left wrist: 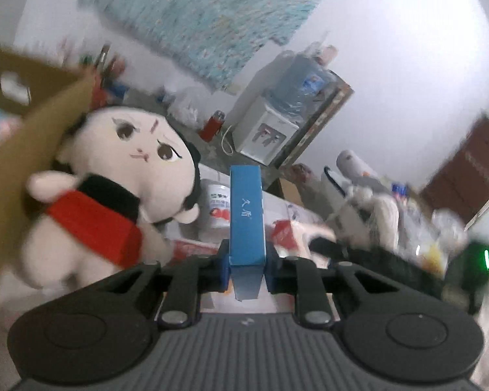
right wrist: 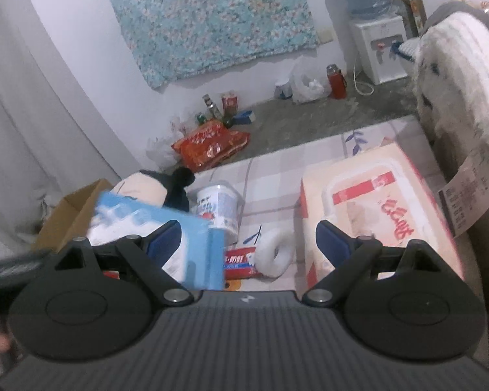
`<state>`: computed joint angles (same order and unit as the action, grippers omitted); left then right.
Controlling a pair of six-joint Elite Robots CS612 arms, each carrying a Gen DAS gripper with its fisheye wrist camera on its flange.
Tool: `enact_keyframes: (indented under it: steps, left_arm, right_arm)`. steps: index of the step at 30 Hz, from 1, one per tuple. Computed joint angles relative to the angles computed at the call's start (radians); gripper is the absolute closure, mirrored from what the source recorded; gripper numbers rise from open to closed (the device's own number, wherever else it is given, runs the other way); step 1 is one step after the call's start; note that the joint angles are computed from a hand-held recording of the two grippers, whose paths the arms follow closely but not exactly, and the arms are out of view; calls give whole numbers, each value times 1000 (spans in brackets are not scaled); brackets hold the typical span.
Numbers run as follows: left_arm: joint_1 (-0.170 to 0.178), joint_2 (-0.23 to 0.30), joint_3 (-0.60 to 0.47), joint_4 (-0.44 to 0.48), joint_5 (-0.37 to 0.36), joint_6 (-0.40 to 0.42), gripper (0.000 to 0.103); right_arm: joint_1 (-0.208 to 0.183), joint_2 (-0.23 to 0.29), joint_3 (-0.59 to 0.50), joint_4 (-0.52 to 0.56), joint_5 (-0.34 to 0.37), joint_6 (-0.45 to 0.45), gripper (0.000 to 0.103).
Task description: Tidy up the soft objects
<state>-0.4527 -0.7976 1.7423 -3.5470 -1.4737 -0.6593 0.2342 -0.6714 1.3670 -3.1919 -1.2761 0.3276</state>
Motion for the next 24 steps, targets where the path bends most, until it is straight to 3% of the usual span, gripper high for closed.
enact_keyframes:
  steps: [3,8,11,16,21,24]
  left_arm:
    - [-44,-44,67,10,121,210,82]
    - [-133,-83,128,122,372,674,82]
    - [-148,-74,155,91,343,839,75]
    - [-123,-67,143,152,150,807,48]
    - [-107,-48,167,79,102,712,25]
    - [-100,-43,179,55,69,696,24]
  right_arm:
    - [6,1,-5,16,8,-9,13]
    - [14,3,-14,36,16,-25,13]
    - [16,8,-27,64,26,-24,13]
    - [24,27,-64,123,32,-29,13]
    - [38,49,-108,177,-30,-26,13]
    - [48,55,-121,187,-78,-31,13]
